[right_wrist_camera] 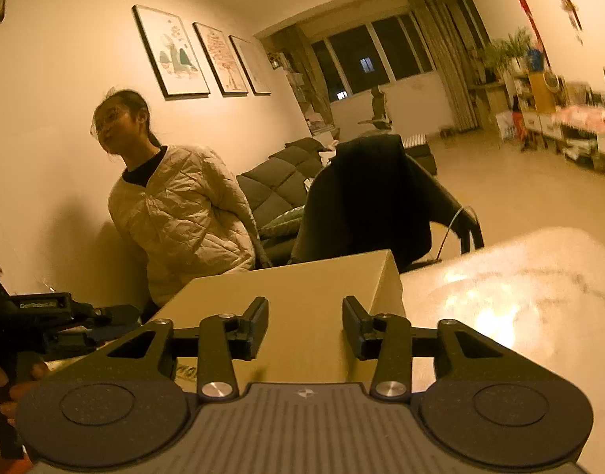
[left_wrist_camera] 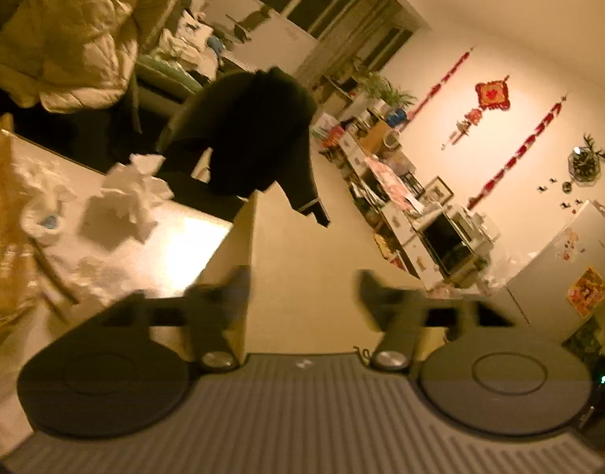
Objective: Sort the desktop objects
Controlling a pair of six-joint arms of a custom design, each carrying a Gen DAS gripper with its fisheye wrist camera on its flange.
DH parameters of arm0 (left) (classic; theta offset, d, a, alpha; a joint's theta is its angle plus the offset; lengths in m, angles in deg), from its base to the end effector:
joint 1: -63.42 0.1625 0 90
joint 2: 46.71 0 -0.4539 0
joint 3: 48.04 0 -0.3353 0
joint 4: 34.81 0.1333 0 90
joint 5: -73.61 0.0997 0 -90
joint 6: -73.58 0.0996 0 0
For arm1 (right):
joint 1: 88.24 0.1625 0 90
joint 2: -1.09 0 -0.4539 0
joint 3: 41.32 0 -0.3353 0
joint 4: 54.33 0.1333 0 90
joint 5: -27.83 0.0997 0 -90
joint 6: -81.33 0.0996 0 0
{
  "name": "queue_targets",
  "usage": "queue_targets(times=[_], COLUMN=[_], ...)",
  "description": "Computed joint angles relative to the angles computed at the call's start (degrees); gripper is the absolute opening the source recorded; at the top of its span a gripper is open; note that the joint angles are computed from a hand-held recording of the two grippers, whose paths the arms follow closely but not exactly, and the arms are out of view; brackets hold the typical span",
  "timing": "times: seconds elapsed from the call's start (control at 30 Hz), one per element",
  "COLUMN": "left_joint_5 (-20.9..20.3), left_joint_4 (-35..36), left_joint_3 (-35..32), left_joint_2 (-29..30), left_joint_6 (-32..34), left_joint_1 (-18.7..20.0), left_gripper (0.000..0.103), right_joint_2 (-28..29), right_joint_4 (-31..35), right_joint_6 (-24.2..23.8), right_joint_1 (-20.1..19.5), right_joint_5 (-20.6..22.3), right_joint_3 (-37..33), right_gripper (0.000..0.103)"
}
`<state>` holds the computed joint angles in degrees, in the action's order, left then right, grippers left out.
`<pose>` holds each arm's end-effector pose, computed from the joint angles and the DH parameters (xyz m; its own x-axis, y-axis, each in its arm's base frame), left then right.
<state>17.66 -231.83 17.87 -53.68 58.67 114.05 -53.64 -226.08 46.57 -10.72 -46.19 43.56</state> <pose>-0.3306 -0.7009 -0.0506 -0.9834 0.0638 -0.1700 0.1767 0.5514 -0.8153 0.0080 -0.7075 0.3833 -0.8860 -0.3482 0.3063 -0.4515 0.4966 -0.7413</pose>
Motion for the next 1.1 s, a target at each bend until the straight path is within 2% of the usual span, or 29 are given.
queue_targets(times=[0.1, 0.2, 0.3, 0.4, 0.5, 0.7, 0.87, 0.97, 1.1], left_joint_5=[1.2, 1.3, -1.9, -5.4, -7.1, -12.9, -11.3, -10.5, -9.2], left_joint_4=[-0.7, -0.9, -1.5, -2.3, -2.1, -6.5, -10.0, -11.5, -12.2], left_joint_3=[4.6, 8.3, 11.4, 13.5, 14.7, 16.4, 16.2, 16.1, 15.7], left_joint_2=[-1.9, -3.3, -4.4, -4.8, -4.9, -3.9, -2.6, -1.9, -1.0], left_joint_6=[-1.9, -4.9, -8.0, -9.7, -11.1, -14.1, -13.3, -13.5, -13.6], left_joint_1=[-0.3, 0.0, 0.8, 1.5, 1.9, 3.3, 2.7, 2.2, 1.3], left_gripper=[0.075, 0.074, 0.074, 0.074, 0.074, 0.075, 0.075, 0.074, 0.074], right_joint_2=[-1.8, -3.5, -4.8, -5.9, -7.0, -7.8, -8.4, -8.7, -9.0], right_joint_4=[-1.3, 0.8, 4.1, 5.2, 6.8, 10.2, 13.5, 15.3, 13.9], right_joint_6=[1.2, 2.8, 4.5, 4.2, 4.0, 5.3, 7.1, 6.8, 6.6], right_joint_1=[-1.1, -2.2, -3.1, -3.3, -3.6, -4.6, -5.6, -5.9, -6.1], right_joint_5=[1.5, 2.7, 3.7, 3.2, 2.8, 2.4, 4.9, 6.0, 6.1], right_joint_3=[2.2, 3.2, 3.9, 5.4, 6.5, 7.4, 7.2, 7.2, 7.8], right_gripper=[0.06, 0.061, 0.062, 0.068, 0.072, 0.073, 0.072, 0.068, 0.068])
